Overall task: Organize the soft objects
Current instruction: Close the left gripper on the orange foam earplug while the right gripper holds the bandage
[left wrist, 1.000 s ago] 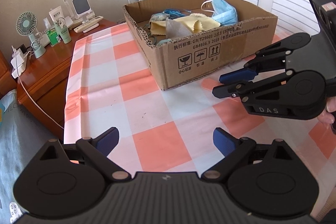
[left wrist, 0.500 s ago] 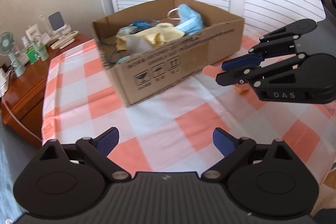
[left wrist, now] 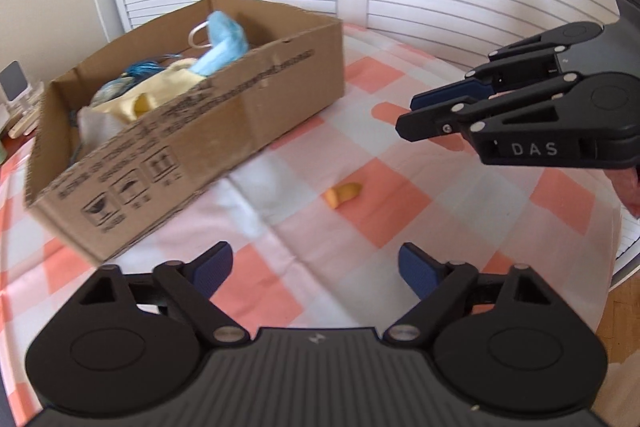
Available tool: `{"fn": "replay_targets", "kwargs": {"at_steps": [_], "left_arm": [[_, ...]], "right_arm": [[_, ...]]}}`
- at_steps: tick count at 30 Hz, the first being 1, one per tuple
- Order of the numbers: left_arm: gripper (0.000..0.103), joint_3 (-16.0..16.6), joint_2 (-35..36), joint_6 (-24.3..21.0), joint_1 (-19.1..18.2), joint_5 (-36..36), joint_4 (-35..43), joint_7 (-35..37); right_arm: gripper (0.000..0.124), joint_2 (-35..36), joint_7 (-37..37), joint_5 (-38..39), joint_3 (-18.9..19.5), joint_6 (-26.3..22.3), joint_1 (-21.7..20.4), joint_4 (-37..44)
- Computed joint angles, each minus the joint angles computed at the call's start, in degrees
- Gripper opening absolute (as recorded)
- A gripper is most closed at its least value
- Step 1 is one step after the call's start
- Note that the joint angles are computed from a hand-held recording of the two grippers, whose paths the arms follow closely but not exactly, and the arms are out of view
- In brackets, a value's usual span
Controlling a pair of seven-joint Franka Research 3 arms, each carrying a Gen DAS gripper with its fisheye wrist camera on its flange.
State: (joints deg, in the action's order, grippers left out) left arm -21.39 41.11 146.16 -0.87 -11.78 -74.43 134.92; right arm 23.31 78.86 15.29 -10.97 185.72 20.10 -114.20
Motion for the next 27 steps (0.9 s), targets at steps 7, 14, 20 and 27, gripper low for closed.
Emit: {"fn": "replay_targets", "kwargs": {"at_steps": [7, 14, 20, 27], "left_arm": [[0.056, 0.07, 2.3, -2.59, -2.29, 0.49, 3.88, -2.6], [0.056, 0.24, 5.02, -4.41, -3.97, 0.73, 8.48, -3.83], [0.044, 0.59, 6.96, -4.81, -5.33, 1.43, 11.76, -4.76], [0.021, 0.67, 7.63, -3.7, -5.66, 2.03, 12.63, -5.48]], "right_arm": [[0.022, -0.09, 0.95, 1.18, -2.12, 0.75, 0.82, -1.8], [0.022, -0.16, -0.26, 2.14, 1.2, 1.92, -2.74, -2.06], [0.022, -0.49, -0.78, 3.25, 0.69, 2.27, -2.53, -2.6], [0.022, -0.79, -1.47, 3.94, 1.69, 2.65, -3.56, -3.05]]}}
